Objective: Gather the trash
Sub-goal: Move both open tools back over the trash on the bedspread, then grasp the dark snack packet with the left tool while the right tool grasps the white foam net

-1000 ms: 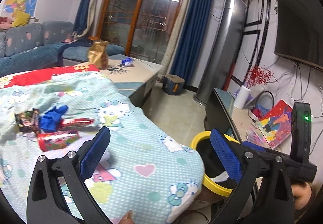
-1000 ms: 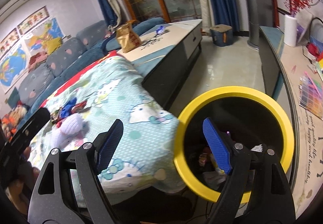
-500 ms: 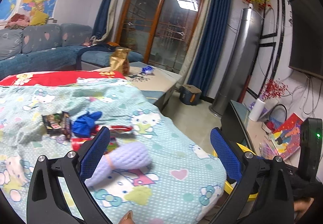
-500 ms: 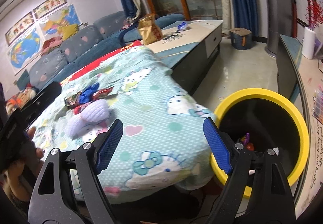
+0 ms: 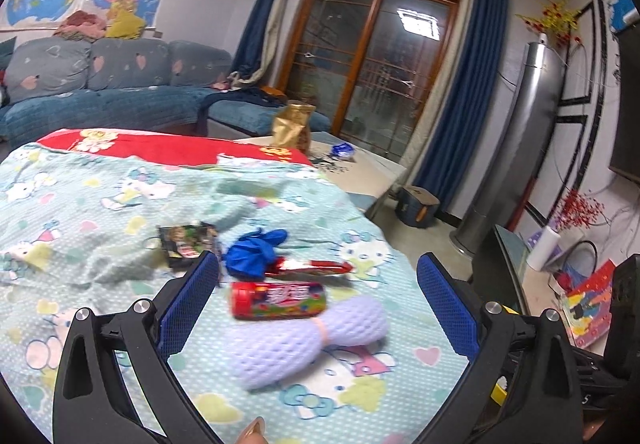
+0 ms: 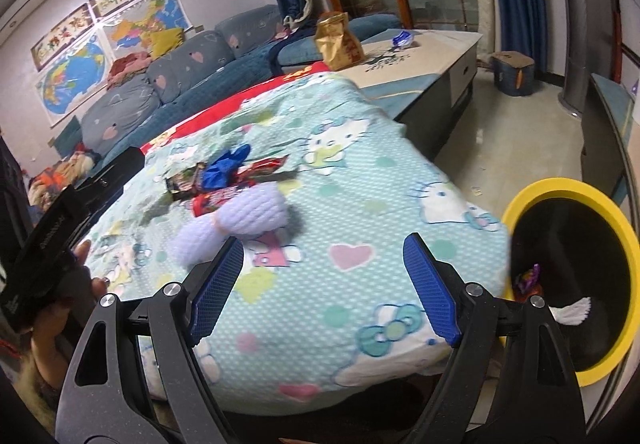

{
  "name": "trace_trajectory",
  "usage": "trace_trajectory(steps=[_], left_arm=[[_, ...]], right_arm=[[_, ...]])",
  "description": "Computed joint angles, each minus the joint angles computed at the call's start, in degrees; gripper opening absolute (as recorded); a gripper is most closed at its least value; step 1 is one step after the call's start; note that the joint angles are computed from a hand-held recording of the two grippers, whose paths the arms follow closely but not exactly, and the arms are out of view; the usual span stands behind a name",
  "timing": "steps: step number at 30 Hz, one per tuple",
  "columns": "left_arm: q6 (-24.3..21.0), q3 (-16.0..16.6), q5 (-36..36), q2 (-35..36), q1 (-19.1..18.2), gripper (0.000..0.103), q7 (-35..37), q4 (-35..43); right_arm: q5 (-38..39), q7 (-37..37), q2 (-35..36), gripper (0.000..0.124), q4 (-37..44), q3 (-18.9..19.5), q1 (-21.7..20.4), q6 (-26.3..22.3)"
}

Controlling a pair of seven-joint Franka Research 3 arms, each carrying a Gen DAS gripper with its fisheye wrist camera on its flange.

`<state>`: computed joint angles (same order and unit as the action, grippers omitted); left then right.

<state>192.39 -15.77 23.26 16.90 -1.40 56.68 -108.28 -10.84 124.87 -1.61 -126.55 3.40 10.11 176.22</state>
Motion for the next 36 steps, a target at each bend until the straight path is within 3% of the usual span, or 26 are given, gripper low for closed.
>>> trace_trajectory(steps=[9,16,19,22,26,28,30,33,36], left_arm=[[-0.79,1.86,-1.59,-0.57,0.96,0.096,-0.98,-0.89],[-2.72,-0.77,-2.31,-0.22,5.24,0.096,-1.30,-1.22],[-3.82,-4.75,-2.84,0.63,9.40,0.096,-0.57,-0.91],[-5.15,-12.15,-4.10,2.82,16.43,0.096,0.90,0.01],[-6.90,-16.47,-6.39,5.45,20.09,0.094,3.42,1.75],[-8.35,-21.91,-8.08,8.02,24.44,0.083,5.96,3.17],[-10.53,-27.46,-10.12,11.43,28.50,0.081,8.75,5.19],[-13.21,-29.85,-12.68,14.62,29.50,0.071,11.54,8.00],[-15.51,-29.26,-14.87,16.87,28.13,0.064,13.41,11.08]], right_arm=[[8.50,-6.46,4.87,0.074,5.77,-0.42,4.14,-1.91],[15.58,-10.09,9.66,0.074,11.34,-0.96,6.64,-5.67],[15.73,-9.04,11.30,0.074,13.23,-1.82,8.00,-6.60],[14.32,-7.75,12.93,0.074,15.33,-2.89,9.42,-7.19],[15.64,-6.96,15.26,0.074,18.41,-2.99,9.69,-8.08],[18.63,-8.06,16.73,0.074,20.33,-1.88,8.76,-8.90],[22.91,-9.92,18.29,0.074,22.36,-0.27,7.37,-10.24],[26.23,-10.32,20.09,0.074,24.58,0.12,6.99,-11.71],[29.14,-11.17,21.54,0.074,26.20,0.74,6.51,-12.22]])
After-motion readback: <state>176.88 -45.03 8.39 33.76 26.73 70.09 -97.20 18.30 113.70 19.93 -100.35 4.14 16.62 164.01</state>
